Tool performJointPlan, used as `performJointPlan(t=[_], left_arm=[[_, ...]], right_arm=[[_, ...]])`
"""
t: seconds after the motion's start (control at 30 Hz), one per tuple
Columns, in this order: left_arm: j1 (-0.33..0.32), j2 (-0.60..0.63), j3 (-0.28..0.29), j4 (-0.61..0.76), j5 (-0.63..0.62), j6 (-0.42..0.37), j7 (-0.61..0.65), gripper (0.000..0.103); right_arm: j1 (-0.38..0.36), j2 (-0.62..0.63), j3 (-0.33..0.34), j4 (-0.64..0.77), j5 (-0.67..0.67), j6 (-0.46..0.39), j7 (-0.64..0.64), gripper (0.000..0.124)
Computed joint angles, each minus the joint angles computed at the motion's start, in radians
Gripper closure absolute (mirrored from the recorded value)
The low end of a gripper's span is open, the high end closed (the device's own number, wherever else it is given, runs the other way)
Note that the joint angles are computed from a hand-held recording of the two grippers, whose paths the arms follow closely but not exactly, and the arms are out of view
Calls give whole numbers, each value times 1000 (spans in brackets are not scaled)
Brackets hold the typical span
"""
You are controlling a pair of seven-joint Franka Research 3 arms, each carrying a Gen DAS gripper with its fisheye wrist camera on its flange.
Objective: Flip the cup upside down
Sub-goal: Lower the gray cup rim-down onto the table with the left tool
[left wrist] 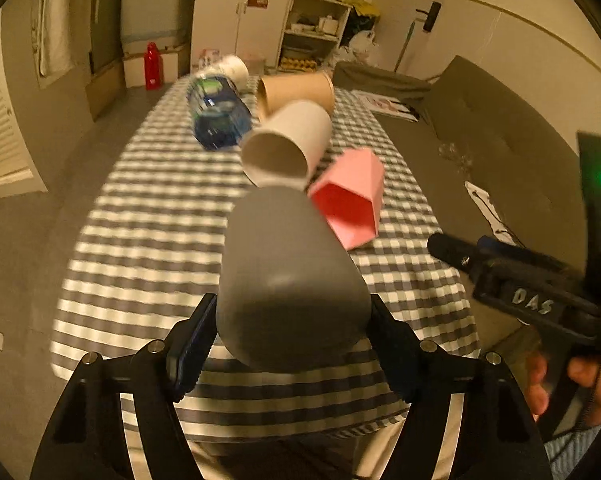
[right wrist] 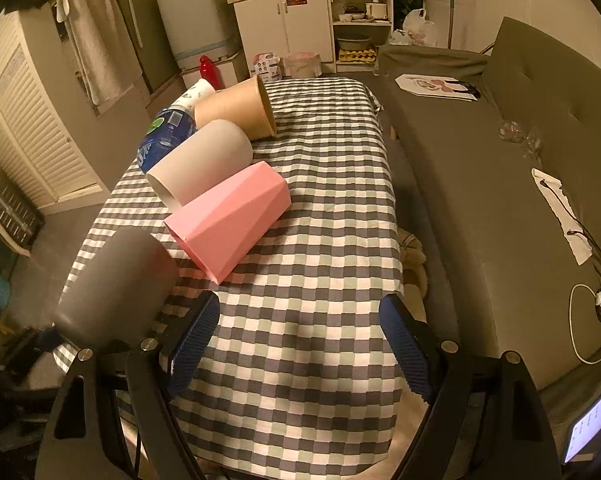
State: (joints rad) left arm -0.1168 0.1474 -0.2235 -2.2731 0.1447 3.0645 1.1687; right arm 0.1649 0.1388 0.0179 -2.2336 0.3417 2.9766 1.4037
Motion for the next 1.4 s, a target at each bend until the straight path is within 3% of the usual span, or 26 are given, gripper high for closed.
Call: performJointPlan(t=[0.27,0.5,0.77,1.03,1.13,1.23,1.4], left_arm=[[-23,9,52,51,86,-38,-78,29],[-1,74,38,138,80,-55,-75,29],[-28,102,63,175,149,-65,-98,29],[-5,101,39,170,127,-56,-71,28],[36,90,-10,154,64,-41,-10,26],[12,67,16,135,80,-15,-21,25],[-60,13,109,98,215,34,-132,25]], right_arm=[[6,7,4,6,-2,-9,-13,42],[9,5,-10,3,-26,-16,24,42],[16,-1,-19,-1,-76,-16,62,42],[16,-24,-15,-15,-93,-1,71,42],[19,-33,-18,-15,-107,8,84,42],[21,-39,-22,-16,-125,17,101,42],[28,-64,-26,-29,-172,39,133,42]])
